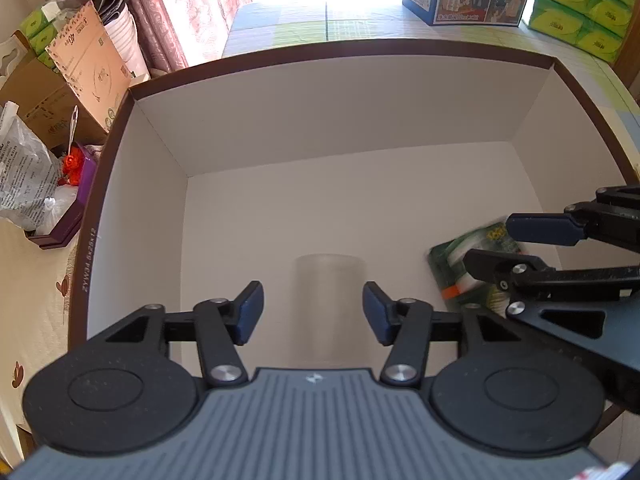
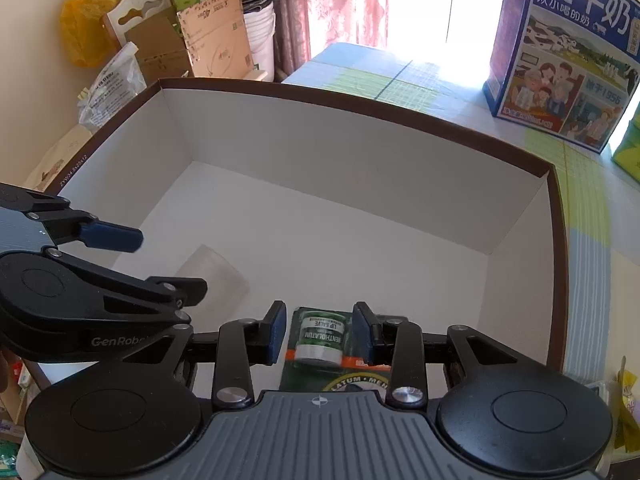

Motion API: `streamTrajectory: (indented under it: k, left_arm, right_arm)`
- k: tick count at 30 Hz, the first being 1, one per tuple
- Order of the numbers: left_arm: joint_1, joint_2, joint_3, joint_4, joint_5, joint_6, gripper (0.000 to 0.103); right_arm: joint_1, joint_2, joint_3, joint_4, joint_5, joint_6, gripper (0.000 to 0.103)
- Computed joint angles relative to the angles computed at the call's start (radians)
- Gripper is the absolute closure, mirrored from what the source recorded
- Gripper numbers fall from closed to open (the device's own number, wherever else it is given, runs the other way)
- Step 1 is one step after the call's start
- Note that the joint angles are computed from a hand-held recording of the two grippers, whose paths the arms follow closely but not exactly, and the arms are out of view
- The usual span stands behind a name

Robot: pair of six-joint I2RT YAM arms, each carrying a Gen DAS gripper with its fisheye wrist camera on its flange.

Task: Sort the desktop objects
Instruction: 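Carry the cup with the left tool while the right tool carries the tin into the brown box, then open the left tool releasing the cup while the right tool releases the tin in the box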

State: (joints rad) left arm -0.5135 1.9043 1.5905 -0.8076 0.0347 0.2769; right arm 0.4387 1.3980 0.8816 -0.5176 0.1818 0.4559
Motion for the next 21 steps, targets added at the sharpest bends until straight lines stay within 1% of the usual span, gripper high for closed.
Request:
streamTrajectory:
  k: [1,2,3,5,6,9,13,15,17,21]
  left_arm:
    - [0.002,0.001,0.004,-0.003,0.003,0.0,0.042]
    - [0.005,0.0,0.006,-0.002,0.005,0.003,0.039]
    - [0.008,-0.004,0.002,0.003,0.003,0.006,0.039]
    - [0.012,-0.011,-0.002,0.01,-0.008,0.005,0.038]
    - [0.018,-0.013,-0.001,0.01,-0.005,0.004,0.035]
    - [0.035,-0.021,0.004,0.007,0.009,0.004,0.028]
    - [0.044,-0.045,-0.006,0.005,0.014,0.008,0.025]
    - [0.047,-0.068,-0.02,0.007,0.017,0.001,0.021]
    - [0.051,-0.099,-0.041,0.015,0.029,-0.002,0.018]
    - [0.057,-0.155,-0.076,0.022,0.049,-0.01,0.017]
  right_arm:
    - [0.001,0.0,0.003,-0.006,0.001,0.007,0.059]
    - [0.003,-0.002,0.004,-0.009,0.008,0.013,0.049]
    - [0.005,-0.008,0.001,-0.008,0.016,0.016,0.039]
    - [0.011,-0.028,-0.011,0.0,0.026,0.015,0.032]
    - [0.011,-0.036,-0.014,-0.001,0.023,0.015,0.029]
    - [0.015,-0.056,-0.019,-0.003,0.018,0.02,0.021]
    - [0.045,-0.116,-0.043,-0.006,0.05,0.029,0.011]
    - [0.066,-0.154,-0.056,-0.014,0.074,0.039,0.004]
    - [0.085,-0.187,-0.06,-0.032,0.095,0.05,0.002]
    - [0.115,-0.223,-0.044,-0.083,0.131,0.078,0.002]
